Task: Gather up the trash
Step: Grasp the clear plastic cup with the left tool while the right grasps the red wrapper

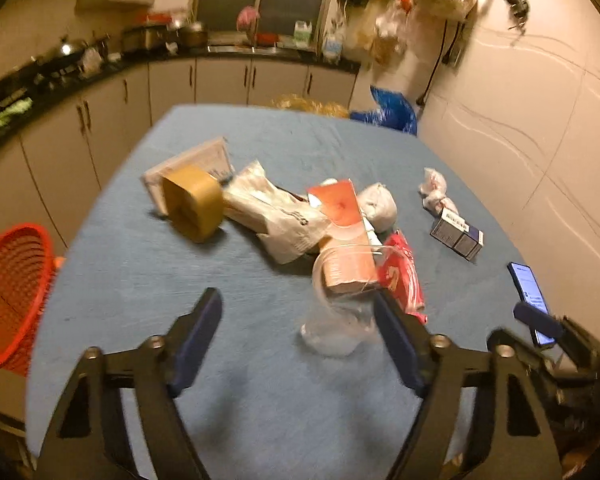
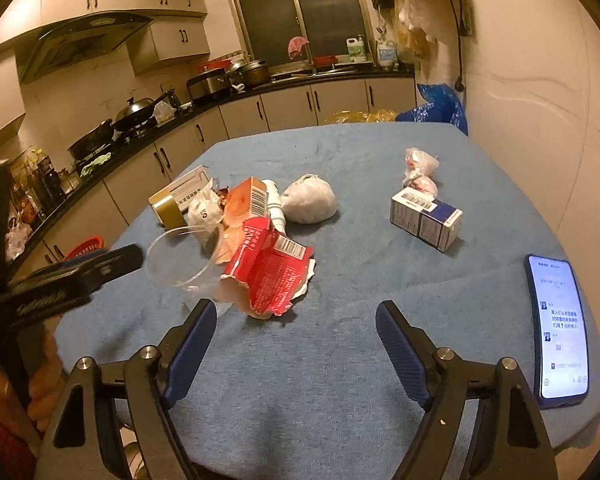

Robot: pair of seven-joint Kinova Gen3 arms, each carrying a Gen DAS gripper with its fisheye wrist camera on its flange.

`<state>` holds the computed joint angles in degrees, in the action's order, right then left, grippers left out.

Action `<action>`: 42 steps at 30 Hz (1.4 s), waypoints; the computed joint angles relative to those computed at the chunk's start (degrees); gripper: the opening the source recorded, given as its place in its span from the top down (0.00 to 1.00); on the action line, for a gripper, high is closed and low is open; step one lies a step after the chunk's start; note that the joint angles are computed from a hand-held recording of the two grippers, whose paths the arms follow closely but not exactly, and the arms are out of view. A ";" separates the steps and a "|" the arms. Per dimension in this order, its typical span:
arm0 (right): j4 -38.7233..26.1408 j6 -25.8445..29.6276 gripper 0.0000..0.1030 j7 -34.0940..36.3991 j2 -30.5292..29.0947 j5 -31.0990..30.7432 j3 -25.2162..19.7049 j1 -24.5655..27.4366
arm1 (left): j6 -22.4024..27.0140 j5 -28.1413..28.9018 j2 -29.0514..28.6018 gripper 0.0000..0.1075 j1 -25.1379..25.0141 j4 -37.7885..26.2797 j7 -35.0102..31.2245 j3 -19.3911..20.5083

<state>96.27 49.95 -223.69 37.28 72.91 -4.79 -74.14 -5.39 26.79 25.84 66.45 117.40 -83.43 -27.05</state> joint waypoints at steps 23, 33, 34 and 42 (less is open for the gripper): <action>-4.09 -22.16 0.41 0.04 1.03 3.32 -2.16 15.09 | 1.43 -15.69 1.88 0.89 -20.79 -1.79 7.68 20.89; -6.05 -26.25 0.45 9.93 2.24 -9.62 3.69 13.93 | -4.83 -10.89 -1.49 0.89 -17.85 4.69 4.52 17.92; -5.83 -27.28 0.45 10.39 2.27 -11.05 4.30 13.97 | -5.38 -8.70 -1.71 0.89 -15.27 5.12 3.03 15.35; -20.18 -13.11 0.41 28.10 8.55 -20.00 -4.00 16.22 | -9.74 0.54 -4.51 0.89 -12.52 9.66 -3.59 11.78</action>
<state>76.08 36.85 -195.59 45.83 52.91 -8.79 -57.92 -15.13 27.33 21.33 53.93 127.06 -87.02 -15.27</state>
